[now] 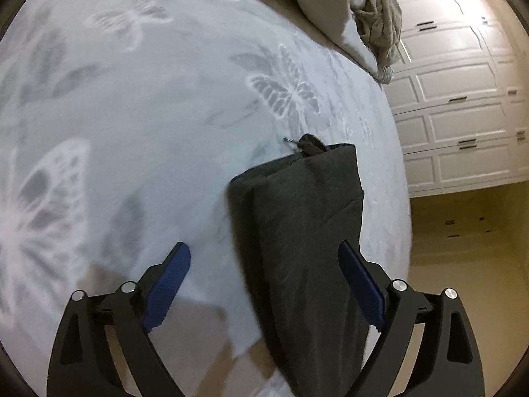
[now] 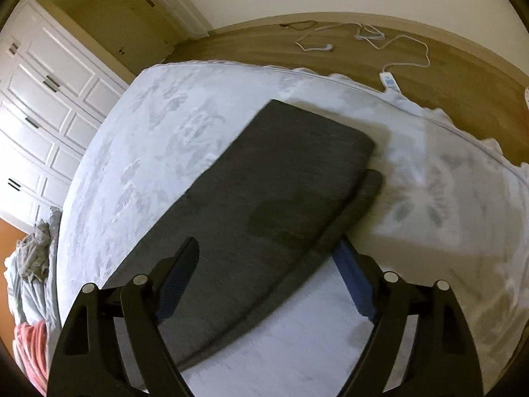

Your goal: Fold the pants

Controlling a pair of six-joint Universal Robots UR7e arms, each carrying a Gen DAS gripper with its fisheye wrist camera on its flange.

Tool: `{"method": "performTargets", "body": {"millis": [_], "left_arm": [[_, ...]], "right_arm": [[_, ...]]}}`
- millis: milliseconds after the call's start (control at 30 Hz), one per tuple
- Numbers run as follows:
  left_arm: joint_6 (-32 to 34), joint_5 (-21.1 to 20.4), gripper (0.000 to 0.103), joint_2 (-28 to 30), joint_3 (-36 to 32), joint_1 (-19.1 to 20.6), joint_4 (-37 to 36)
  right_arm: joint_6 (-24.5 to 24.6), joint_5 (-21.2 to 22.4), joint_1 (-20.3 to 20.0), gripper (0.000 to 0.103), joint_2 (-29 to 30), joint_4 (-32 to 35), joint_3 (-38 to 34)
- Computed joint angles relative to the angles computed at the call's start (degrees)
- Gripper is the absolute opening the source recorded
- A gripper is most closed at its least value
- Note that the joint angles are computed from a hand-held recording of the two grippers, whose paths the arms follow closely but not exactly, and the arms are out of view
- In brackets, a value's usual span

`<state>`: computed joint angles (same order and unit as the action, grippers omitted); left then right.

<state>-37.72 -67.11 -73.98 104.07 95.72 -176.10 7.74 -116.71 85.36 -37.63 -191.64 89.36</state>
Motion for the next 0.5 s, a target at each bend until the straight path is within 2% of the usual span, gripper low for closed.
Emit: {"method": "performTargets", "body": {"millis": [100,167,200,233,267,300,333,367,433,500], "left_arm": [[3.25,0.72,0.09,2.28,-3.56,-0.47,3.21],[4.71,1.11,0.09,3.14,-4.0,-0.74,1.88],[5.34,-0.7,0.089,3.46,-4.25,-0.25,1.04],[5.78,-4.92,0.086,4.11,-4.96,0.89,-0.4],[5.35,-7.3,0.08,4.77,-5.89,1.66,-0.63],[4.89,-8.91,0.06,5.19,-6.52,2.36,-0.63],[4.23,-11.41,0.027,5.92,-7.59,3.53,-0.02],[3.58,-14.18,0.015,6.31,-8.29,4.65,0.96],[1.48,-17.43,0.013,6.49,-8.62,5.84,0.58],[3.37,-16.96,0.012,5.0,-8.07,4.9,1.11]], "right_arm": [[-0.09,-0.71,0.3,0.081,1.59,-1.75,-1.53],[0.06,0.03,0.21,0.08,2.2,-3.23,-1.97],[-0.1,0.63,0.09,0.077,2.38,-4.02,-1.99],[-0.79,0.8,-0.01,0.064,2.49,-4.63,-2.03],[-1.17,0.49,-0.04,0.052,2.62,-4.69,-2.21],[-1.33,0.79,-0.27,0.046,2.66,-4.84,-2.31],[-1.25,1.0,-0.47,0.033,2.61,-4.88,-2.29],[-0.97,0.91,-0.68,0.017,2.42,-4.41,-2.29],[-0.08,3.37,-1.38,0.009,1.67,-4.8,-1.54],[0.42,5.96,-1.28,0.007,0.49,-6.57,-0.15]]}}
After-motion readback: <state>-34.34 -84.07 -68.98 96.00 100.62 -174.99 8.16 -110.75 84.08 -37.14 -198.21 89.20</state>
